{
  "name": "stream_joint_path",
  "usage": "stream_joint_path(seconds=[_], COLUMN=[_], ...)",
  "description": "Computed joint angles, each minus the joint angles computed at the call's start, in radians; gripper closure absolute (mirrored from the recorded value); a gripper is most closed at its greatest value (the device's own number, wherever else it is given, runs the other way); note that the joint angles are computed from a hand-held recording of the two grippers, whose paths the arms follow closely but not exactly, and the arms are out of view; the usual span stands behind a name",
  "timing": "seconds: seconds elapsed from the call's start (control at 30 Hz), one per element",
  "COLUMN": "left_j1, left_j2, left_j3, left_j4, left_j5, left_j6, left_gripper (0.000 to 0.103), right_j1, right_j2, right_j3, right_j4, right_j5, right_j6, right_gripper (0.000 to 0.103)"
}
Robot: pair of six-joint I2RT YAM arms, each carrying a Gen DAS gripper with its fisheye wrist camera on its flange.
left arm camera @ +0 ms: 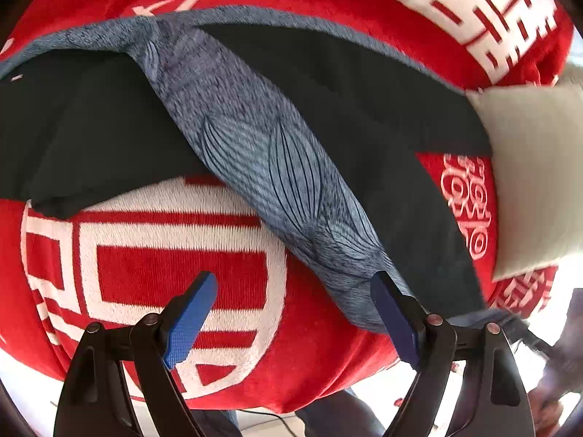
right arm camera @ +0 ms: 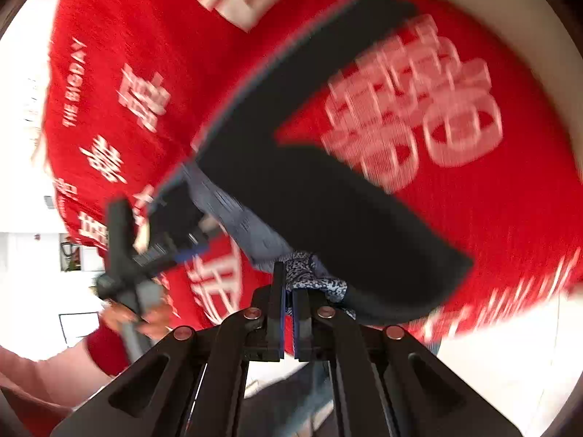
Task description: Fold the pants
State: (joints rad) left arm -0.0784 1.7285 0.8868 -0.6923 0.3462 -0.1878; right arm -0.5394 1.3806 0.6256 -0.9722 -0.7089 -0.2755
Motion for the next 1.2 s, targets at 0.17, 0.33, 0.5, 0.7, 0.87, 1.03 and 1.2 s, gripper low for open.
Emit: stream_joint_path(seconds=[0.17, 0.33, 0.5, 0.7, 0.87, 1.03, 1.2], left_j1=[-0.012, -0.083, -0.132, -0.147, -0.150, -0.154, -0.159], left_j2=[-0.036, 0.042, 0.200, 0.451, 0.565, 0.638, 0.695], left_j3=[0.030, 0.126, 0.302, 0.559, 0.694, 0.794, 0.871], left_j4=[0.003, 0.044, 0.094, 0.092, 0.042, -0.010, -0.031], left_j5=[-0.049, -0.107, -0.168, -0.231, -0.271, -0.295, -0.326], left_j6=[-0.095, -0.169, -0.188, -0.222, -0.219, -0.239, -0.231], left_gripper=[0.016, 0.016, 0.016, 0.016, 0.016, 0.016, 0.016], right_j1=[0.025, 0.072, 0.141, 0.201, 0.193, 0.186, 0.238], right_j2=[0.195, 0.509, 0.827, 1.136, 1.207, 1.078, 1.091], right_j3=[0.356, 0.789, 1.187, 1.519, 1.677, 1.547, 1.397], right_j4=[-0.069, -0.084, -0.132, -0.207, -0.261, -0.188, -0.169], right_j5=[-0.068, -0.034, 0.109, 0.277, 0.240, 0.251, 0.375], right_j6=[0.014, 0.061, 0.069, 0.083, 0.111, 0.109, 0.044], right_gripper=[0.100, 0.100, 0.100, 0.088, 0.027, 0.040, 0.073])
